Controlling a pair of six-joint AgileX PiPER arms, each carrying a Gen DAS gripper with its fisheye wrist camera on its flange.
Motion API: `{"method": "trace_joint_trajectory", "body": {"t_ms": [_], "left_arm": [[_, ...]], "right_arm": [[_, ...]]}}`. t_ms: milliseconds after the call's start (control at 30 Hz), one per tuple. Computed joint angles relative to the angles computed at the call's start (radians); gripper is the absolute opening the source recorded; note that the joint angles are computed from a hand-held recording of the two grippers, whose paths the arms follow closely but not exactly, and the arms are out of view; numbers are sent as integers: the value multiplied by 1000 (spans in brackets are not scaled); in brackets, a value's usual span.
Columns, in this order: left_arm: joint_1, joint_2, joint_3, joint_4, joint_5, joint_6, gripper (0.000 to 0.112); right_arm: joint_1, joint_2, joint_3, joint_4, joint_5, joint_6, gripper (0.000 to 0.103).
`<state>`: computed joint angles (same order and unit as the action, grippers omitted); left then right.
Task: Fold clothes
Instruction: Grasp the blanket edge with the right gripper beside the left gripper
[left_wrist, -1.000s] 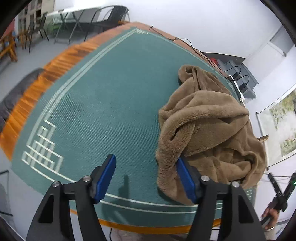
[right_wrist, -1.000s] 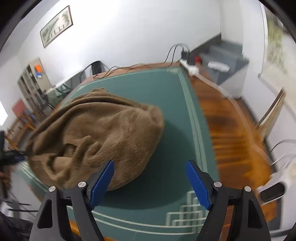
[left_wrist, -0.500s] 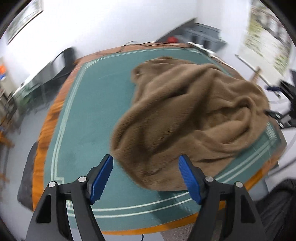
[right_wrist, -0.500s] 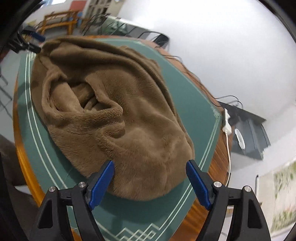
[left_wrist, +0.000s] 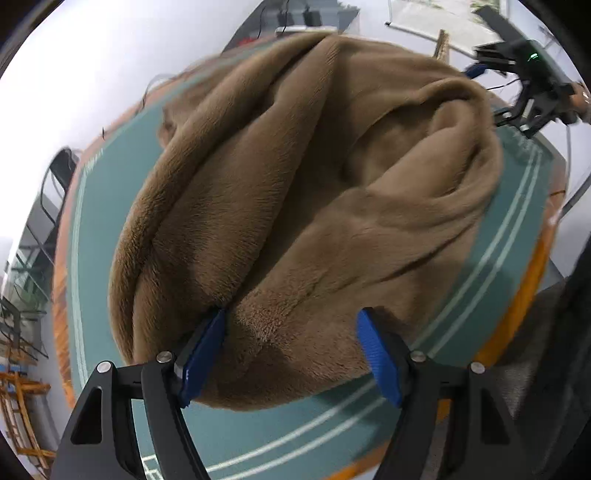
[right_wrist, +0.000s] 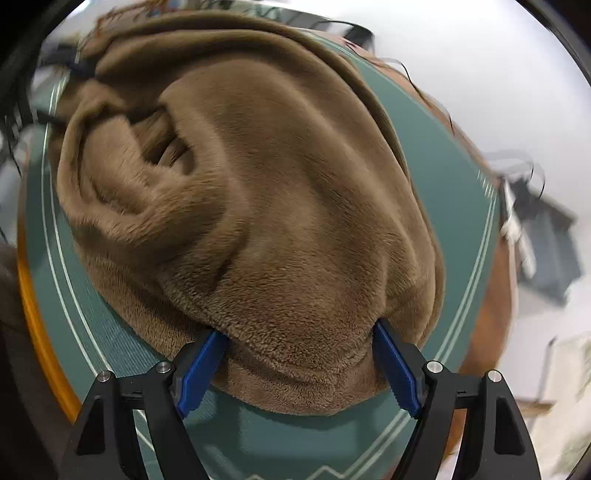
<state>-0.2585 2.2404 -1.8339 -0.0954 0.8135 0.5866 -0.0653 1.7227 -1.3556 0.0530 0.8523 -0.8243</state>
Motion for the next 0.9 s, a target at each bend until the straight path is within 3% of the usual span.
{"method": "trace_joint_trajectory", "body": {"t_ms": [100,133,233,367,700,800,900], "left_arm": [[20,73,-114,-48,78,-4,77],[25,94,-149,-65,103,-7,77],[39,117,-206,-105,157,-27,53],[118,130,-282,-291,256,-37,13],[255,-44,-139,-752,223,84,10],[281,-77,-86,-852,226,125,10],[272,-102,-57,-816,202,109,10]], "right_arm": [[-49,29,-40,92,69,-2,74],[-60,30,-43,116,84,-2,67],[-87,15,-38,184,112,17,49],[-145,-32,-31,312,133,38,37],[-223,-67,-113,608,197,103,31],[-181,-120,-31,530,106,115,31],[-123,-113,-5,415,35,182,35]]}}
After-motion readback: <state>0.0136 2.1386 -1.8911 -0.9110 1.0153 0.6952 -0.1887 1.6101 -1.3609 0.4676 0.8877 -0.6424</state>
